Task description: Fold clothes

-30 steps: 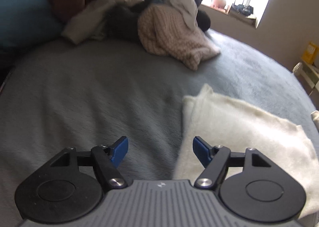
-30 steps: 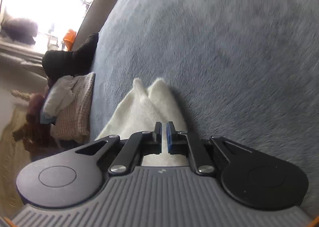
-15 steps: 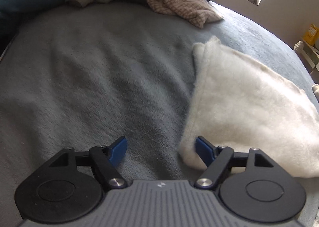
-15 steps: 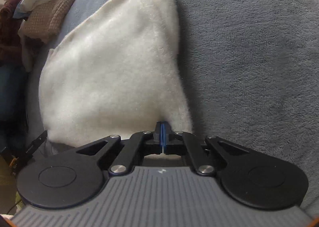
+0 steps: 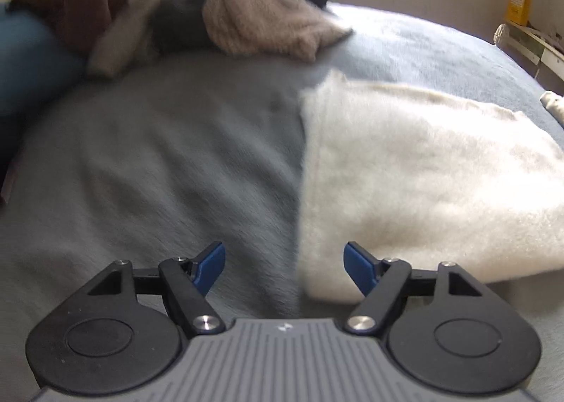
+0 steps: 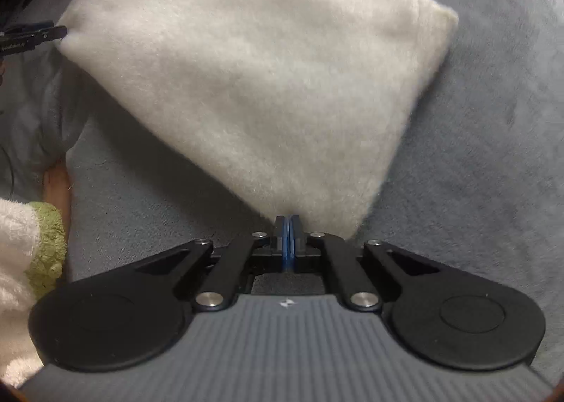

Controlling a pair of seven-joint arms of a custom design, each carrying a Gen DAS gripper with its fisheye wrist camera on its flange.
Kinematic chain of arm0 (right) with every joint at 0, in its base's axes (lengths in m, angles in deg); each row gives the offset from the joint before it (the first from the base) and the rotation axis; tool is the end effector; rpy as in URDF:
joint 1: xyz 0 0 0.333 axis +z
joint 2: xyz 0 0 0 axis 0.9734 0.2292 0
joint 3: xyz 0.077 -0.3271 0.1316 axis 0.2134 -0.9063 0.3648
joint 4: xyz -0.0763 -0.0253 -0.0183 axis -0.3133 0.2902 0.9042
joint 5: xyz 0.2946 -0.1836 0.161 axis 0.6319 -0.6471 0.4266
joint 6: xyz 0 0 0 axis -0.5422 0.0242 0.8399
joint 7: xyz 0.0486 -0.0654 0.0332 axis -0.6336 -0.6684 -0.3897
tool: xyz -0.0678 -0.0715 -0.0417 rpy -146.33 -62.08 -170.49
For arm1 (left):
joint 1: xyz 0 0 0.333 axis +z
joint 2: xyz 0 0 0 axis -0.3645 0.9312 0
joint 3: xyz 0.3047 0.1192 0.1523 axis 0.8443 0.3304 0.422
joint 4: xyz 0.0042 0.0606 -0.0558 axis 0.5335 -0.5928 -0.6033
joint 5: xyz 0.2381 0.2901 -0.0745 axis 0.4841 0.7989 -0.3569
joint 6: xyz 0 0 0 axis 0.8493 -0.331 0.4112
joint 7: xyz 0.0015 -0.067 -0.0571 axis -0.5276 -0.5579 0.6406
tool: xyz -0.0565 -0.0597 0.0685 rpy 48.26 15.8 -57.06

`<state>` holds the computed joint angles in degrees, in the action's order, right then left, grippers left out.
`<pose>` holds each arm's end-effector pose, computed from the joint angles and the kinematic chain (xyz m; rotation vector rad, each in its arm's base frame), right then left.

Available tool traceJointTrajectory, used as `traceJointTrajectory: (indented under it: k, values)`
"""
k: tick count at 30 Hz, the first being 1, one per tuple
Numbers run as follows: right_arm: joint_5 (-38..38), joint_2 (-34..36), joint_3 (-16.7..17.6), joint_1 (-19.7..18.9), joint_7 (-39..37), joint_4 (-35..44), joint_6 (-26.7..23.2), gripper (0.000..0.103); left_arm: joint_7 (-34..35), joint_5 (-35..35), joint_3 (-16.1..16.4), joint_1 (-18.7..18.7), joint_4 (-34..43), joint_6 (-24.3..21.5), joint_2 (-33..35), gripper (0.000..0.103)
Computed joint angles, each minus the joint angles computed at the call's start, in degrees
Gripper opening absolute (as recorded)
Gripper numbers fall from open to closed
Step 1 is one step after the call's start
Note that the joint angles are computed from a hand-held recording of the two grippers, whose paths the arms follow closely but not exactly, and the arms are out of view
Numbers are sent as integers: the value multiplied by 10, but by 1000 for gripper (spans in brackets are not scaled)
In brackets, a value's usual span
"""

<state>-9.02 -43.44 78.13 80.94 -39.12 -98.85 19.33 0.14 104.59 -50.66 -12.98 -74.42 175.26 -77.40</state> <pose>0.7019 0.0869 0.5778 -2.7365 0.9652 -0.0173 0.4961 -0.0291 0.5347 -2.0523 1.3763 -0.4641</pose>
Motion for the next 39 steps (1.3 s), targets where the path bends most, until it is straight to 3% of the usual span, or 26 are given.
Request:
traceJointTrajectory:
  k: [3,5,7,9,10,13,19,21,24,27,30,32,35,37,39]
  values:
    - [46,-17,12,-9,-11,-3,18,3,56,-24,12,-15,0,67,6,77]
    - [46,-12,13,4,-4,-19,56,3,98,-42,7,-29,23,98,46,78]
    - [5,6,6,27,1,-40,91,3,89,23,-6,-25,33,88,74,78]
    - [-19,11,5,33,-16,-77,133,2,46,121,-8,-26,37,74,95,93]
    - [-16,10,7,30,-20,-77,133,2,50,139,-11,-27,39,64,103,93]
    - [-6,9,5,26,19,-47,104,3,128,39,21,-47,15,87,69,88]
    - [80,-23,26,16,54,-90,162,6,117,42,0,-39,15,160,65,87]
    - [94,-16,30,23,71,-105,166,8,119,62,-11,-47,33,119,94,88]
    - [93,-19,27,32,88,-149,204,8,29,184,-17,-50,34,91,100,90]
    - [123,-31,27,21,128,-143,198,9,86,114,5,-75,30,91,81,90]
    - [132,-58,25,25,132,-182,270,16,73,105,5,-70,30,129,74,93]
    - [118,-53,21,33,152,-196,293,34,64,82,3,-70,43,138,92,95]
    - [109,-61,28,35,119,-249,355,35,66,63,1,-85,74,80,130,98]
    - [86,-70,23,43,139,-240,345,36,32,111,10,-95,74,79,132,101]
    - [93,-87,22,41,152,-253,379,39,32,102,15,-99,71,81,130,102]
